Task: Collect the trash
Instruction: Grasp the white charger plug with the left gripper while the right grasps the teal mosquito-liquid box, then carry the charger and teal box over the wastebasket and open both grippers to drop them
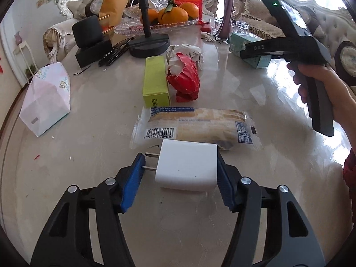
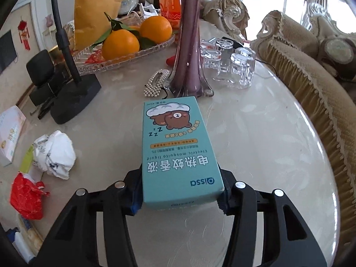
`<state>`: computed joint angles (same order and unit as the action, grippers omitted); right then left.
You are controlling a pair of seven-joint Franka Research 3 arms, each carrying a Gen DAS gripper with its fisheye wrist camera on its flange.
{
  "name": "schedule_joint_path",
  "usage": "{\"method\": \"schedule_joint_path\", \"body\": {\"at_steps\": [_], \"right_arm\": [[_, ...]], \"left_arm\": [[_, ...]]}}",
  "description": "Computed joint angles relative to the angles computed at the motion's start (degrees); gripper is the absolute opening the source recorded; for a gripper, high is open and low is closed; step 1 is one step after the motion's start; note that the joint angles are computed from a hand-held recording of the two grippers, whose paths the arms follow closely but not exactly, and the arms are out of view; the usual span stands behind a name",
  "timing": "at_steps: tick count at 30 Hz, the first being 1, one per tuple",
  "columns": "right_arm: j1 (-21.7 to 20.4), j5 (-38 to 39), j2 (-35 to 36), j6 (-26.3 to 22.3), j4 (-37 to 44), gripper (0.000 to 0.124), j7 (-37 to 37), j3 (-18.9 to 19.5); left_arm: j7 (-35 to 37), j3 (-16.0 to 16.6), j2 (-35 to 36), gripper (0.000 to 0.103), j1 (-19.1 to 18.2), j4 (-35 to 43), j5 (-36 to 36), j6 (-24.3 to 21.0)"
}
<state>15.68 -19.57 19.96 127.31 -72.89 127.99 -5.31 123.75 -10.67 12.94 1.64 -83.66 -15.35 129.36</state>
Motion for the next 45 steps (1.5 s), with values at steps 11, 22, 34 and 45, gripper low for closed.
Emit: {"method": "schedule_joint_path", "body": {"at_steps": [11,22,34,45], "right_arm": [[0.05,-1.47,-24.35,11.45,-29.59,0.049,7.51,6.05],[-0.11,4.52,-52.38,14.57,-55.67,0.049,14.10,19.17],[3.85,16.65,-68.68,10.63,-64.74,0.049,23.41,33.49],[12.81,25.95,-58.68,11.41,-73.36,0.049,29.25,32.48]], "left_arm": [[1.99,0.74,-2.42,0.060,2.80,-2.46,-8.03,-1.75],[11.11,8.06,-25.84,0.060,2.60,-26.72,-16.19,-2.27],[17.91,24.55,-59.58,0.060,-0.45,-50.30,-10.92,-22.68],[15.08,21.88,-67.83,0.060,1.24,-68.69,1.53,-25.01]]}}
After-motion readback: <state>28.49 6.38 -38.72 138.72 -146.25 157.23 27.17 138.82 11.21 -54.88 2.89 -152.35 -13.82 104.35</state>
